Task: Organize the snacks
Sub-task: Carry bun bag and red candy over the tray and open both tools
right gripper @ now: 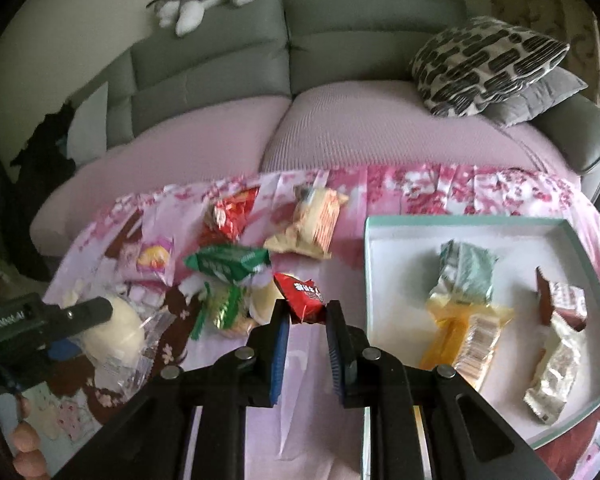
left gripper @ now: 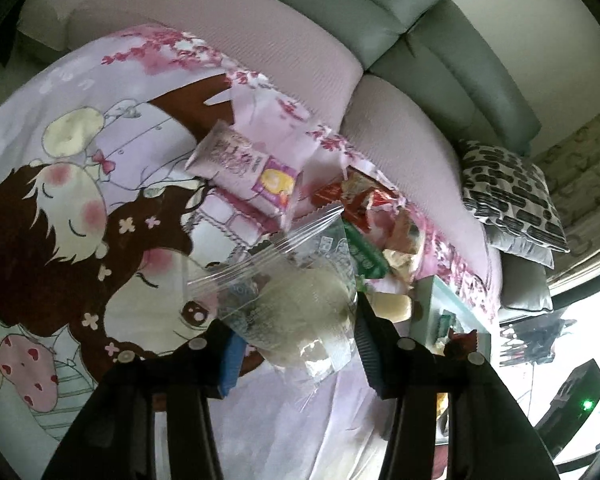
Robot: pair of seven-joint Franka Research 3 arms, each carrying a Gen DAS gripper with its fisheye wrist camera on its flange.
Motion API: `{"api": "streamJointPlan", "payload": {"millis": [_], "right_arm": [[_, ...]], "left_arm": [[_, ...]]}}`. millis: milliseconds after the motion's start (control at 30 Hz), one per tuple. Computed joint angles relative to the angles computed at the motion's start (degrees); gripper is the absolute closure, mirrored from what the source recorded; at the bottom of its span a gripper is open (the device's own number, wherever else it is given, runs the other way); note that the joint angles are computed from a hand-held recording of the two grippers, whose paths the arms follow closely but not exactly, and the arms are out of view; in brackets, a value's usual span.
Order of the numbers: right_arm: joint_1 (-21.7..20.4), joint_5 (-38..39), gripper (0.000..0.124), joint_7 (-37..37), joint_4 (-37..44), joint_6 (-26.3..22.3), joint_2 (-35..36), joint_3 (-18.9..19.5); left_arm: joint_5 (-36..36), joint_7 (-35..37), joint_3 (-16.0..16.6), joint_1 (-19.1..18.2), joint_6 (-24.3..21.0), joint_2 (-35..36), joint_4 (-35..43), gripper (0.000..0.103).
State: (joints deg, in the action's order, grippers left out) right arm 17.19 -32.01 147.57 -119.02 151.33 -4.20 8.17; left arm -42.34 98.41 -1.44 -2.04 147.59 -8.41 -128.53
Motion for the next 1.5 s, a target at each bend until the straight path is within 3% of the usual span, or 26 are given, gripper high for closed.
{"api": "streamJointPlan", "payload": {"millis": [200, 367, 700, 967, 1233, 1500], "right_arm": [[-1.5, -1.3, 0.104, 3.1, -0.1, 0.4, -0.9, -0.6], [-4.1, -2.3, 0.104, 4.5, -2.7, 0.9, -3.6, -1.0], [-12.1, -1.9, 0.104, 7.0, -9.6, 1.6, -9.9, -0.6], [-18.7, 3.2, 0.104, 8.2, -16.7, 2.9, -15.7, -0.7], [-22.9, 6.3, 0.104, 7.4, -19.2, 3.5, -17.8, 0.9], [-23.1, 9.3, 0.102, 4.7, -19.2, 4.6, -17.2, 1.3]], "left_arm": [[-1.2, 2.8, -0.8, -1.3, 0.0, 0.6, 2.3, 0.052], [-1.7, 5.2, -2.4, -2.7, -3.1, 2.5, 5.6, 0.052], [0.9, 7.9, -7.7, -5.7, -5.8, 8.6, 14.1, 0.052], [3.5, 8.4, -12.6, -7.4, -9.0, 16.0, 23.1, 0.052], [7.2, 4.2, -15.7, -8.3, -11.8, 22.9, 29.8, 0.052], [11.4, 1.0, -16.6, -8.4, -11.4, 23.3, 30.1, 0.050]]}}
